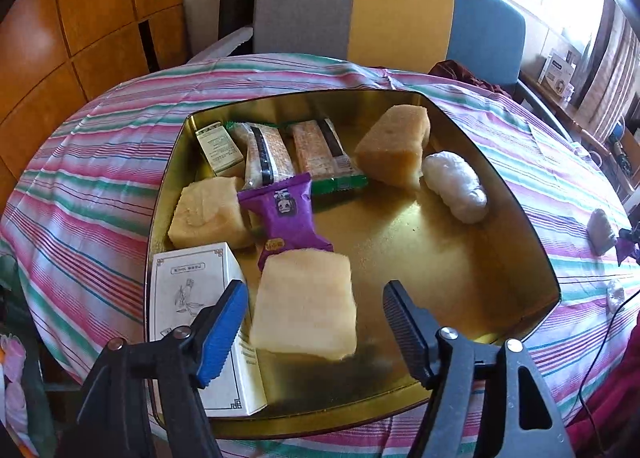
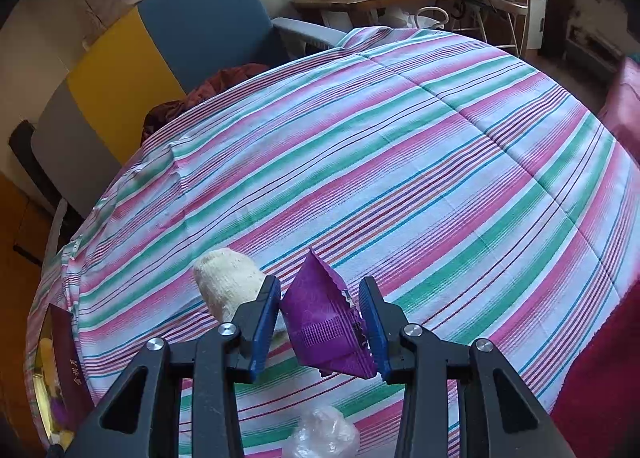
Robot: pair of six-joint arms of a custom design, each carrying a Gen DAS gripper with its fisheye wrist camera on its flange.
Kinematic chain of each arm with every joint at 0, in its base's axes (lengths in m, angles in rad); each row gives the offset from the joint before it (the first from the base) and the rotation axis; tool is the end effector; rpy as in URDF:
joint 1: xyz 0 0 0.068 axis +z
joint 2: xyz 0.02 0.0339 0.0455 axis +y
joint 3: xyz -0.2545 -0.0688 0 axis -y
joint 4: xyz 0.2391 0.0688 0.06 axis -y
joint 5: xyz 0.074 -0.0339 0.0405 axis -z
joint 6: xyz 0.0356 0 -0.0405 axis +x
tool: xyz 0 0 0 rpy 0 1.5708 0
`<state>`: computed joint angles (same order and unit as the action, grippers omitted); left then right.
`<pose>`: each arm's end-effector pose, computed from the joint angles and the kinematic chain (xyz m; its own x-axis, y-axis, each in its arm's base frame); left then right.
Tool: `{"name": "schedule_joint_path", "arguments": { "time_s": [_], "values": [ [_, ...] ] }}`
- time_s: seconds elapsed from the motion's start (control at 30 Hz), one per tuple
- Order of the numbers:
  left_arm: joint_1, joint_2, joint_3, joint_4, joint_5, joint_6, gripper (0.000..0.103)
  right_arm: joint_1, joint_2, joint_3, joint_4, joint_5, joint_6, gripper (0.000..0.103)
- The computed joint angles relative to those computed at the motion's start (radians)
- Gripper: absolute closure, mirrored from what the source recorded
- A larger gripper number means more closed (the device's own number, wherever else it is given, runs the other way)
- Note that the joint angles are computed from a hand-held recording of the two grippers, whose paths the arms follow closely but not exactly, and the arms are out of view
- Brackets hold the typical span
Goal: Organize objects
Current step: 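Lower the sponge into the tray and open the left gripper while the right holds the packet, then carry the purple packet into the gold tray and open the right gripper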
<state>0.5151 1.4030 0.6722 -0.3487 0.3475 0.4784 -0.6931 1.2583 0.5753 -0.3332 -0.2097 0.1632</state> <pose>0.2203 0.1108 0.1548 -0.8300 0.0275 -0.5570 0.0662 0.9966 -0.0494 0.1758 -0.1364 0.1588 -0.5574 0.6696 -0.4908 0.6397 0.7233 0.2602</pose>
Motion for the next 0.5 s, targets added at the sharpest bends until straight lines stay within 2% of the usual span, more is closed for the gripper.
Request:
{"name": "schedule_joint_path", "arguments": {
  "time_s": [0.37,0.5],
  "values": [
    [0.041,-0.2,-0.047,0.002,0.037,-0.032,0.032,-0.021,-0.057,-0.02,0.019,-0.011,0.004,0.062],
    [0.057,-0.229,-0.056,0.01,0.041,-0.037,0.032,-0.027,-0.08,-0.029,0.019,-0.015,0.015,0.062]
  ]
}}
